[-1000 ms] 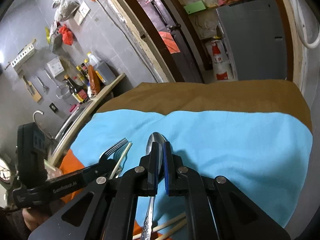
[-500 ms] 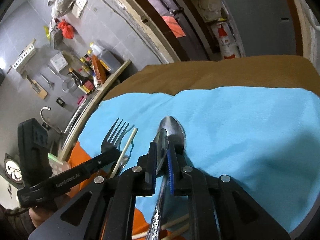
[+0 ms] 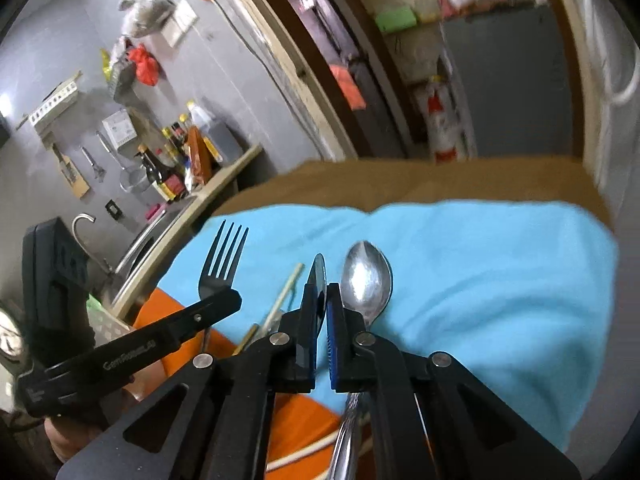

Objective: Organize utensils
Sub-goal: 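Lift the fork with the left tool into the white holder while the right tool drops the spoon in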

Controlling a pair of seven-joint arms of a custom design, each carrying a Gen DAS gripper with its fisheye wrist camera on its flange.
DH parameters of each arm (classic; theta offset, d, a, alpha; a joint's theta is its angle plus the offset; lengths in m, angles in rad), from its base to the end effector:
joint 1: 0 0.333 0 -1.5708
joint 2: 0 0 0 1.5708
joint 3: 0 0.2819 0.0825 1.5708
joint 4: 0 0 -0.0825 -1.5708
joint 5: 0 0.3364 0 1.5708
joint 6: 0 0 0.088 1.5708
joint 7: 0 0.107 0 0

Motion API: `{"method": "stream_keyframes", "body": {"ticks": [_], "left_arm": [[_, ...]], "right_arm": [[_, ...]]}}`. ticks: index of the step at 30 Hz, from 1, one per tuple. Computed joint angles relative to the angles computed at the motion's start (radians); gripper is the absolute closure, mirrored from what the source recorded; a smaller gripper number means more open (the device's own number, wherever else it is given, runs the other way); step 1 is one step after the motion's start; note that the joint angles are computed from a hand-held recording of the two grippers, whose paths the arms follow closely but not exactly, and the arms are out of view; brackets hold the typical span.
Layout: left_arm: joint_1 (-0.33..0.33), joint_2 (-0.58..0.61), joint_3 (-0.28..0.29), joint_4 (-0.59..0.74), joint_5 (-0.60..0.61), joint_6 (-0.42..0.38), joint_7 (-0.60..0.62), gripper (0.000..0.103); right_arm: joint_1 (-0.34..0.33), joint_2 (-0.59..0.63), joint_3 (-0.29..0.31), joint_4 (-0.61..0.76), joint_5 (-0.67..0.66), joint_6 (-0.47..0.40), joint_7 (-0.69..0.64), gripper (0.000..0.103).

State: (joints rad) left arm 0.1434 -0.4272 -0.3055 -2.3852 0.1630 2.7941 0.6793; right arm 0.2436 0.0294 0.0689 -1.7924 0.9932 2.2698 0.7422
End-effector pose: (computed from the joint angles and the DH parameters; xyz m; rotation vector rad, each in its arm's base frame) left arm 0.4342 -0.0953 0.5557 -2.2234 1.2137 -0.9641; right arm 0.5318 0.1936 0.5616 -1.9417 0.9719 0.1107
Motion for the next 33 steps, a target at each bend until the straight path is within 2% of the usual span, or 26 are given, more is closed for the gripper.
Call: {"method": "stream_keyframes", "body": {"ticks": [6, 11, 16, 24, 29, 33], "left_arm": [[-0.021, -0.095, -0.012, -0.069, -0.021, 0.111, 0.033, 0.102], [-0.031, -0.203, -0.020, -0.118, -0.075, 0.138, 0.087, 0.103], [-0.074, -0.296, 0.008, -0.138, -0.144, 0.097, 0.174, 0.103], [-0.154, -0.463, 0.100, -0.165, -0.259, -0.008, 0.336, 0.103], [-0.159, -0.556, 0.156, -0.150, -0.313, -0.053, 0.432, 0.103], [-0.131, -0.600, 0.195, -0.112, -0.336, -0.107, 0.509, 0.103]], "right_arm": [[0.064, -0.230, -0.013, -0.230, 0.040, 0.242, -0.081, 0.102], [0.132, -0.367, -0.015, -0.356, 0.036, 0.429, -0.075, 0.102], [0.176, -0.460, 0.004, -0.430, -0.025, 0.542, 0.018, 0.102], [0.170, -0.567, 0.070, -0.487, -0.204, 0.665, 0.252, 0.102], [0.174, -0.591, 0.108, -0.461, -0.303, 0.715, 0.353, 0.102], [0.183, -0.579, 0.138, -0.421, -0.377, 0.755, 0.417, 0.102]]}}
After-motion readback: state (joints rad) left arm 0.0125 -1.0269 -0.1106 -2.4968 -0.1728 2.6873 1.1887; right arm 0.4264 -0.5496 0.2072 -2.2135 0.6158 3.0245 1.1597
